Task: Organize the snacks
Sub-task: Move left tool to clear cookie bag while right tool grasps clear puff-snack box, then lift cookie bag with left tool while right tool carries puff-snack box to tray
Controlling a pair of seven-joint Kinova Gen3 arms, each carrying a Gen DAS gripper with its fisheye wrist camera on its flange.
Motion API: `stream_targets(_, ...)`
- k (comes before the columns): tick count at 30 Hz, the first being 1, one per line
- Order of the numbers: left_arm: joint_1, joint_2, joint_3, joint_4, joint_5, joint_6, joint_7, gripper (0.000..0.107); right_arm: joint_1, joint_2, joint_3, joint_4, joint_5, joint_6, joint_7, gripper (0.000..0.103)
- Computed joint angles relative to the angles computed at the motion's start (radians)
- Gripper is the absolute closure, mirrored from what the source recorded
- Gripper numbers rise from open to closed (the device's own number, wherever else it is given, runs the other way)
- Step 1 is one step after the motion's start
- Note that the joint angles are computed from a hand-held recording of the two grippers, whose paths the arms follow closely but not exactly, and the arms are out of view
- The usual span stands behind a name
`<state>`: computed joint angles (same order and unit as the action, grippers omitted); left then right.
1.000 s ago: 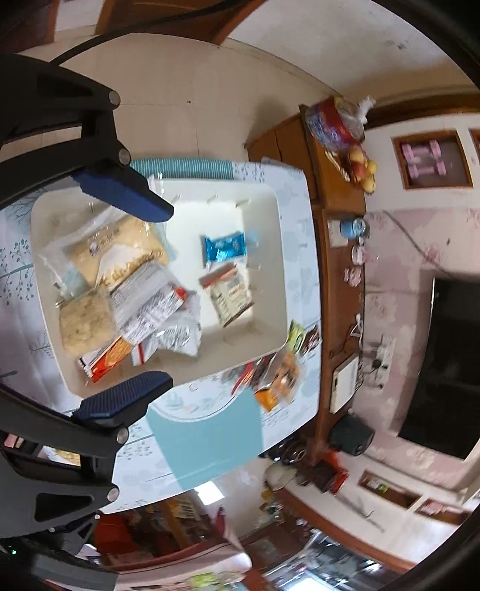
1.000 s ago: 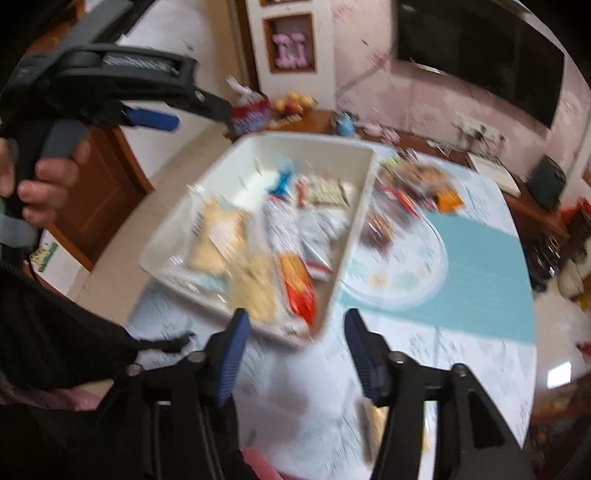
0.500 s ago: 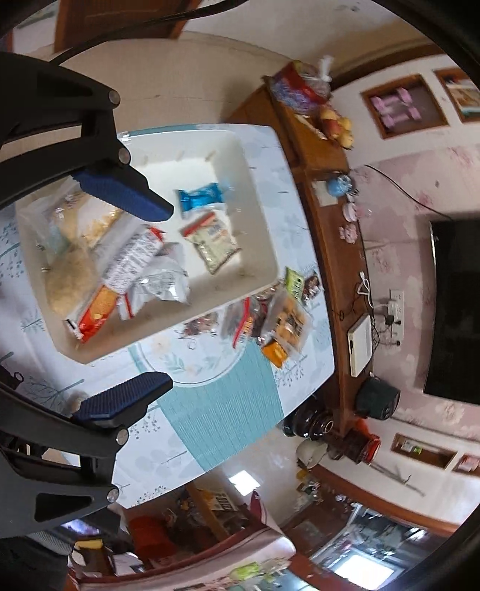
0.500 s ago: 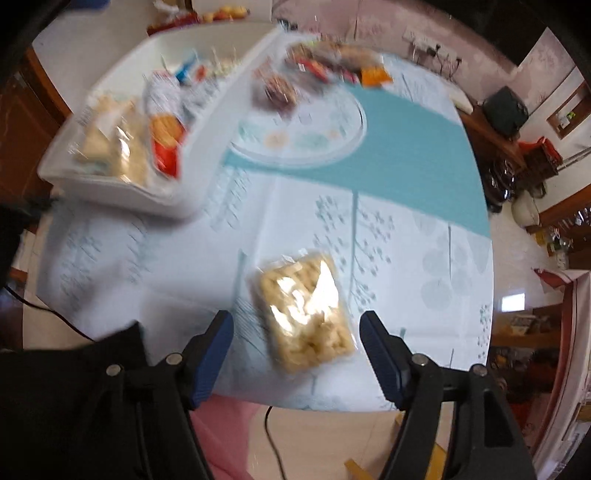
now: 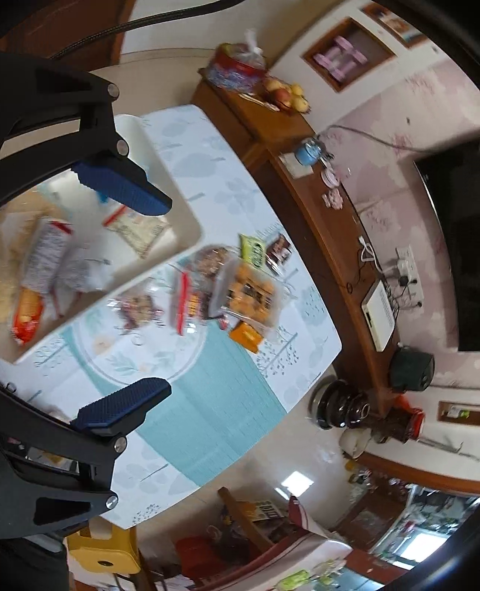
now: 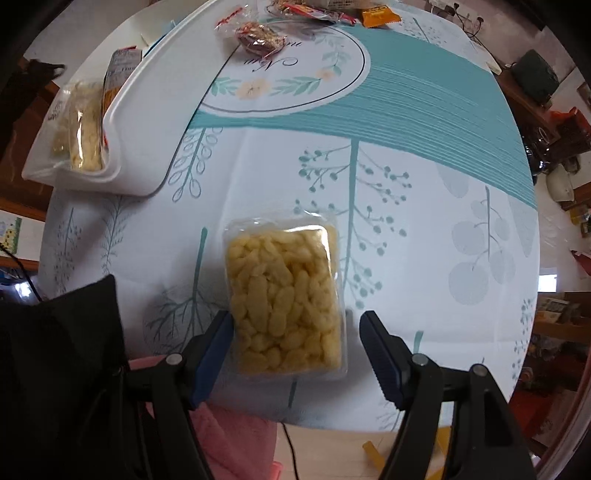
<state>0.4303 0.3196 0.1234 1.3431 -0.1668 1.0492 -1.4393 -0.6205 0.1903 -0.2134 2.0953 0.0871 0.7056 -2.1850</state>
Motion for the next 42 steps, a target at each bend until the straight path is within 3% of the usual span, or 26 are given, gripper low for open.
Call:
stream_targets(2,0.009,0.059,0.003,-0.062,-0.011,0.016,-0.017,0.019,0.029,-0.004,0.0,0.011,-0.026,-0.031,0.049,0.034)
stream_targets(4,0.011,0.126,0.002,-0.13,-0.008,0.032,-0.046,0.019,0.066,-0.01,0.0,0.021,-0.066,-0.057,0.114,0.042)
stream_targets(11,-0.013,0.368,-0.011,-0.389,0.085,0.161,-0.112,0.019,0.19,-0.026,0.007,0.04,-0.231,-0.074,0.354,0.043)
stream_targets(15,-0.011,0.45,-0.04,-0.448,0.105,0.17,-0.093,0.019,0.268,-0.045,0.033,0.054,-0.323,-0.072,0.468,0.044)
stream_targets(24,-0.039,0.535,-0.048,-0.473,0.147,0.12,-0.042,0.019,0.314,-0.057,0.073,0.045,-0.354,-0.069,0.478,0.045)
stream_targets(27,-0.048,0.538,-0.043,-0.447,0.162,0.067,-0.042,0.019,0.322,-0.06,0.071,0.044,-0.359,-0.064,0.475,0.045)
stream_targets(36,-0.053,0.576,-0.047,-0.454,0.177,0.043,-0.007,0.019,0.337,-0.061,0.082,0.02,-0.354,-0.022,0.481,0.045)
stream_targets(42,-0.039,0.565,-0.063,-0.423,0.16,-0.002,0.041,0.028,0.329,-0.062,0.085,0.024,-0.331,-0.032,0.417,0.045)
